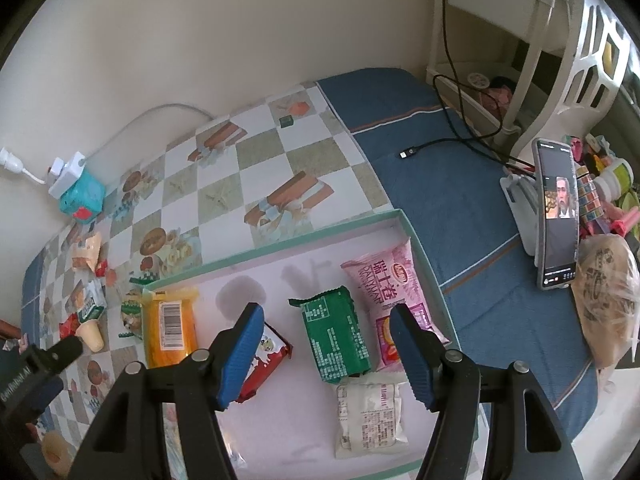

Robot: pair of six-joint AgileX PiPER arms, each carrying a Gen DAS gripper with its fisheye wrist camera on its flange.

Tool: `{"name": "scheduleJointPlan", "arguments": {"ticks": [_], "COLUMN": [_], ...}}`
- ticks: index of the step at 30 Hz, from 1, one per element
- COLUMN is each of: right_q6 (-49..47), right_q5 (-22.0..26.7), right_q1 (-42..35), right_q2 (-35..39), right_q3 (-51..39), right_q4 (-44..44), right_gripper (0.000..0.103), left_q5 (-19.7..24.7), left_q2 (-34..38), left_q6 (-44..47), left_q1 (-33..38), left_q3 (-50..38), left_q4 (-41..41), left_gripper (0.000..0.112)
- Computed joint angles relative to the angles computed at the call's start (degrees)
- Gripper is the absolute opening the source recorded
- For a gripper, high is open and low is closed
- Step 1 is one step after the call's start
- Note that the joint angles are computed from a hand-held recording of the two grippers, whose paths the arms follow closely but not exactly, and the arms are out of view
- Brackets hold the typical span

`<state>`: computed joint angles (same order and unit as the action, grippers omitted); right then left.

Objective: Organize snacks
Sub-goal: 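Withdraw both tools from the tray back toward the snack pile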

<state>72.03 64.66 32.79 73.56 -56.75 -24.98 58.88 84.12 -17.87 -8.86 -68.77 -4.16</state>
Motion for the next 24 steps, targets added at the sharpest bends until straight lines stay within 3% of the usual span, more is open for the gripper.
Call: {"name": "scheduleJointPlan", "arguments": {"ticks": [10, 13, 21, 24], "right_q6": [-0.5, -1.1, -0.2, 0.0], "right_q5": [1.0, 1.1, 2.9, 2.2], "right_q1": [2.0, 3.4, 8.4, 10.1], "right_q2": [4.8, 7.6, 14.9, 16.8], "right_q3": [-2.6, -4.6, -10.6, -12.9], "right_q4": [0.2, 0.5, -1.2, -1.3], "right_gripper": [0.070, 0.080, 0.101, 0.103], "left_q5": [-0.1, -0.7, -2.6, -2.9], "left_q2": [1.6, 2.6, 4.6, 5.1], "left_q6": [1.9, 0.9, 1.2, 2.8], "left_q1": [6.2, 7.6, 15.1, 17.7], "left_q3": [-0.2, 0.0, -0.3, -0.9], "left_q4": [-1.7, 0.8, 3.8, 4.1], "left_gripper": [0.088, 0.097, 0.098, 0.098]}}
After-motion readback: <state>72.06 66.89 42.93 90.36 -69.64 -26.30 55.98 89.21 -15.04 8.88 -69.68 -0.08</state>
